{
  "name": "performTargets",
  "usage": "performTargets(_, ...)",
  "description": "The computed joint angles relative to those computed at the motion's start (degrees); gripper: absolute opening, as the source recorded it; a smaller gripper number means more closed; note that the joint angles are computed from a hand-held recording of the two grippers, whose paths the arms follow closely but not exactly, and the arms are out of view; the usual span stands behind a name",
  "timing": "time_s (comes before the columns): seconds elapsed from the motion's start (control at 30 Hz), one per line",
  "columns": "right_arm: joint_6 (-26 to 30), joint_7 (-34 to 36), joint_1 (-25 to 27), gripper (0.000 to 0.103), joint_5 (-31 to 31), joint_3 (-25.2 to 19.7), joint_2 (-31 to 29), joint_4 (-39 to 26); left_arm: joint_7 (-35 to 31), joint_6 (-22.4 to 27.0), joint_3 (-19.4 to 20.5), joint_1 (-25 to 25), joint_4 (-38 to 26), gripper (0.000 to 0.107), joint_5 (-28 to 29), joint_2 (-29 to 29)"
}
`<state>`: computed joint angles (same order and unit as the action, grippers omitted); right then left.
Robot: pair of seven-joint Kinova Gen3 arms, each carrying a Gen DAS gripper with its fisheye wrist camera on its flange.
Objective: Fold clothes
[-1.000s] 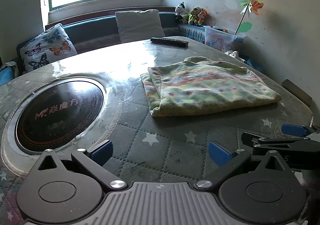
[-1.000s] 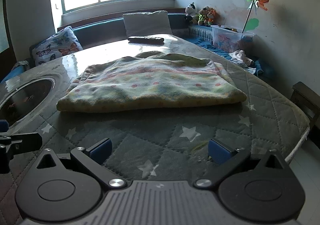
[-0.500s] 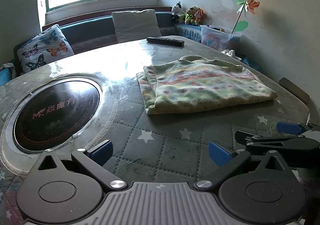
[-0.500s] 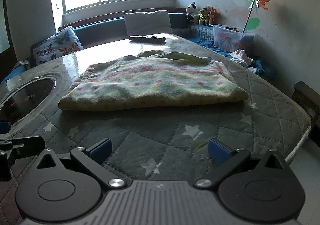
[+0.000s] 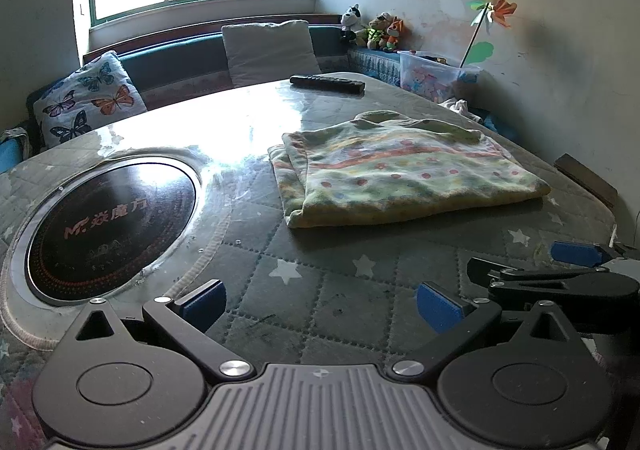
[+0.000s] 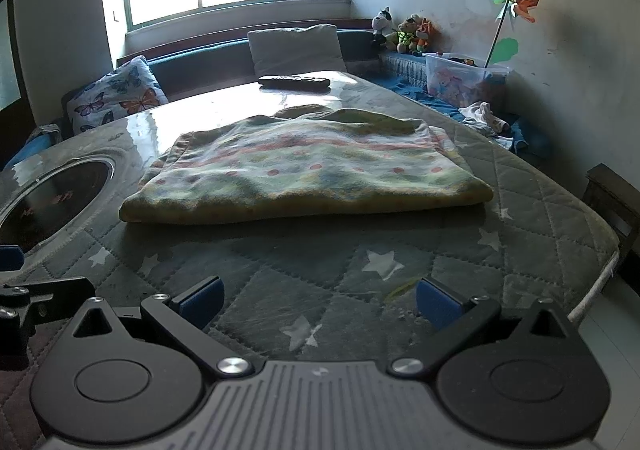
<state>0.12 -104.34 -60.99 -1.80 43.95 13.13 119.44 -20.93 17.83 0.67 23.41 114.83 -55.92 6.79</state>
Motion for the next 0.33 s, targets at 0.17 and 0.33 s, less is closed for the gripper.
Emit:
performTargets(0.17, -0.24, 0.33, -0.19, 0.103, -0.24, -0.02, -0.28, 0.3, 0.24, 0.0, 0.08, 0.02, 0.13, 0.103, -0.07, -0.19)
performTargets(0.33, -0.27, 0.82, -0.45, 0.103, -0.81, 0.13, -0.31, 0.36, -0.07, 0.5, 0.37, -0.31, -0.05, 0.103, 0.74, -0.06)
